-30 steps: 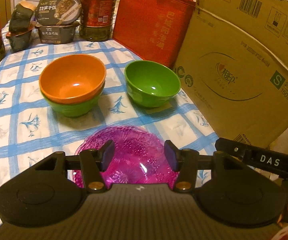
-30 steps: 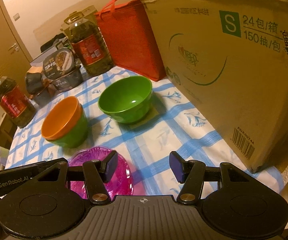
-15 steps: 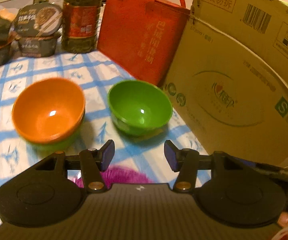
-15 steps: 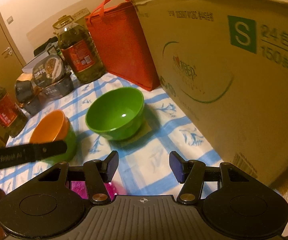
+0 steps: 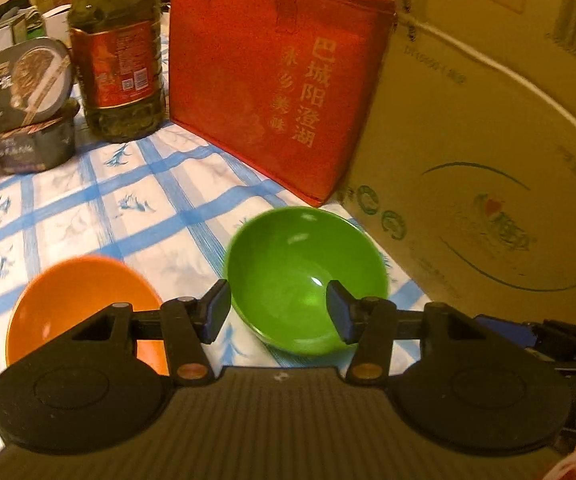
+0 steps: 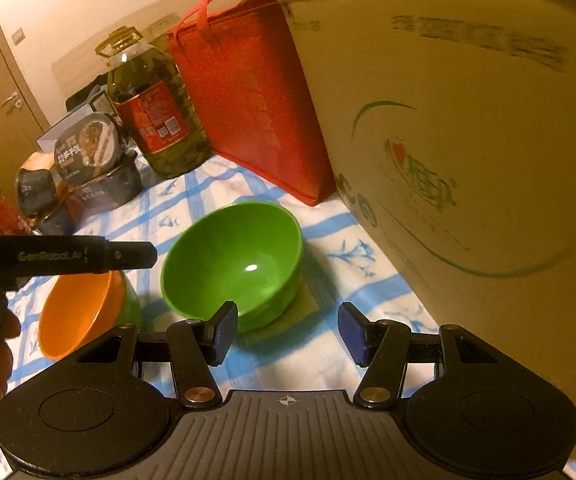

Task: Organize plates and bowls
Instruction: 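Close both tools on the rim of the other green bowl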

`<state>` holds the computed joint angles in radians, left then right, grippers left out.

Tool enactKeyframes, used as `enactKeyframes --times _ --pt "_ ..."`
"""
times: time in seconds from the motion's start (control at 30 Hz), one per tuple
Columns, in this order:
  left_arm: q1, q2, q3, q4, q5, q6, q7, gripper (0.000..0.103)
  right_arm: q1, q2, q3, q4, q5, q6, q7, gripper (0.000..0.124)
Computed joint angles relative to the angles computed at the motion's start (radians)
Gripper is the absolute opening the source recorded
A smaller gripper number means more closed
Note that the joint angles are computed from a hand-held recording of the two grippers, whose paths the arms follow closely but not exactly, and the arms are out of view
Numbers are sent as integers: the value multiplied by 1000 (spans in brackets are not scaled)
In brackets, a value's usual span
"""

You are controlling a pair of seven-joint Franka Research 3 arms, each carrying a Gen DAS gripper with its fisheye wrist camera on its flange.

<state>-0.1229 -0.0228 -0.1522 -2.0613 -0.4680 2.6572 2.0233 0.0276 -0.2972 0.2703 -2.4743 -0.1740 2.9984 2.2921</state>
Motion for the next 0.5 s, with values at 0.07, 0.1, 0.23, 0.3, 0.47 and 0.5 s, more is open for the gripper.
enactKeyframes --times 0.07,0.1,0.23,0.3,0.47,0.5 --pt "6 48 1 52 28 -24 -7 44 -14 33 10 28 -20 0 6 57" --pt "11 68 -3 73 47 -31 -14 42 -22 51 14 44 -36 1 14 57" --pt "34 149 -22 158 110 -75 -38 41 -22 114 -1 91 -92 10 50 57" --pt "39 183 -30 193 168 -91 -63 41 -29 142 -6 114 -146 9 96 56" --pt "51 251 -52 266 258 -134 -99 37 -6 199 -46 164 -242 -18 154 49" --pt "53 260 -55 274 269 -138 -104 37 5 211 -58 173 -246 -24 153 47"
